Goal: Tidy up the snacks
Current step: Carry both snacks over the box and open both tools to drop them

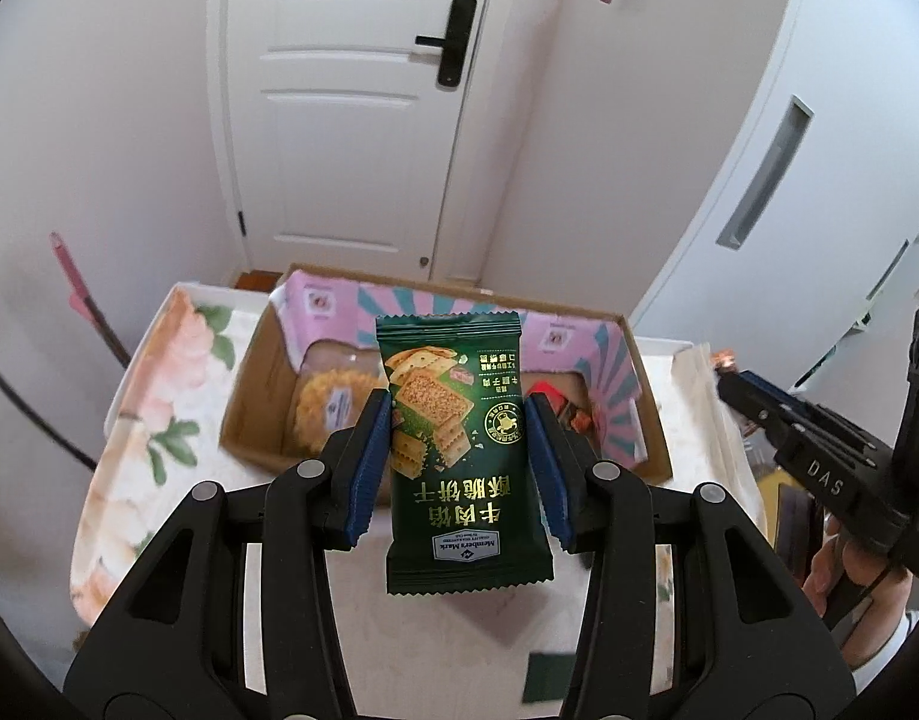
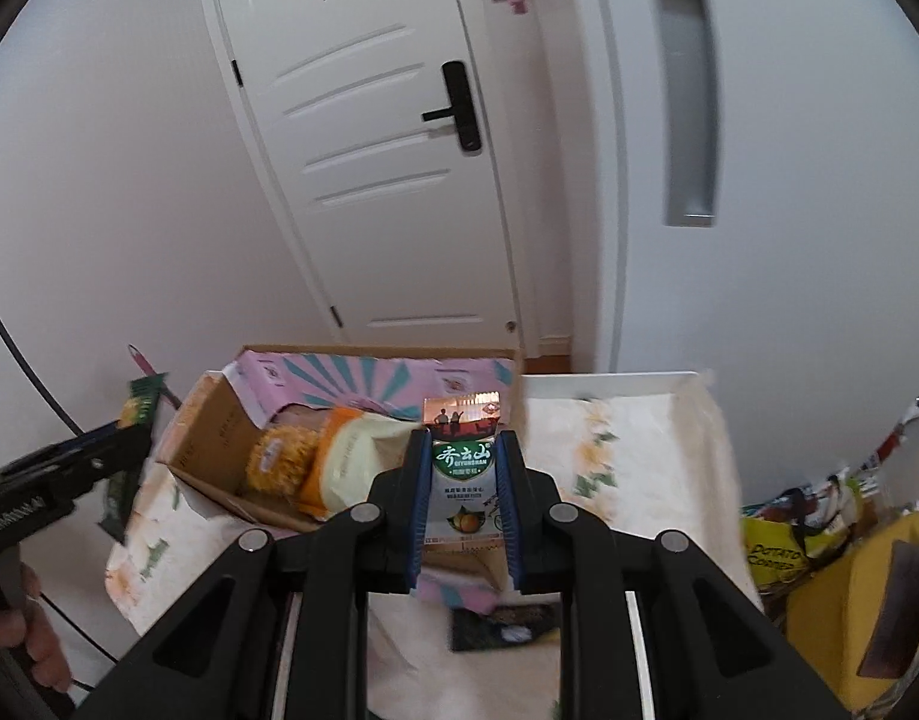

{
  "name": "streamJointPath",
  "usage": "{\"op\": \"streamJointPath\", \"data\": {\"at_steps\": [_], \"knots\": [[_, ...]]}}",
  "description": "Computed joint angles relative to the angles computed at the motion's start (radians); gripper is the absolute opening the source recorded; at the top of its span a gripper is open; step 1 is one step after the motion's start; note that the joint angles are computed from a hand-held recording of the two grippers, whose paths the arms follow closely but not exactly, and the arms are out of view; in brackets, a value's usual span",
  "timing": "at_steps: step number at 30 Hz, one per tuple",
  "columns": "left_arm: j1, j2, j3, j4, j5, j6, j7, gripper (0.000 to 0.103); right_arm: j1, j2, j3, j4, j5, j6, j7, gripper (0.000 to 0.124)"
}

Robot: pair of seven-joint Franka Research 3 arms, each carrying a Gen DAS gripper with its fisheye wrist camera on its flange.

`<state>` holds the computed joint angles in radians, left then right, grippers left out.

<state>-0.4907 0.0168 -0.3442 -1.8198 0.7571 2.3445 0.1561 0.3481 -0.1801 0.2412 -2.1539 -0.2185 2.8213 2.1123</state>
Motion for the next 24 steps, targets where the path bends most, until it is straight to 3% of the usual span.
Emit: {"op": "streamJointPath", "data": {"at_steps": [11, 17, 21, 22, 24], "knots": [[0.067, 0.160, 0.061, 0.105, -0.218, 0.120, 0.333, 0.041, 0.106, 0.256, -0.067, 0.286, 0.030, -0.129, 0.026, 0.019], [0.081, 0.225, 0.078, 0.145, -0.323, 0.116, 0.455, 0.041, 0.164, 0.345, -0.114, 0.386, 0.014, -0.193, 0.063, 0.019], [0.072, 0.247, 0.094, 0.170, -0.318, 0.077, 0.488, 0.044, 0.184, 0.372, -0.133, 0.410, 0.018, -0.216, 0.075, 0.019], [0.072, 0.251, 0.095, 0.176, -0.319, 0.071, 0.497, 0.048, 0.188, 0.376, -0.136, 0.413, 0.019, -0.220, 0.079, 0.019], [0.065, 0.258, 0.102, 0.192, -0.305, 0.044, 0.503, 0.102, 0.192, 0.383, -0.142, 0.419, 0.024, -0.227, 0.085, 0.019]]}}
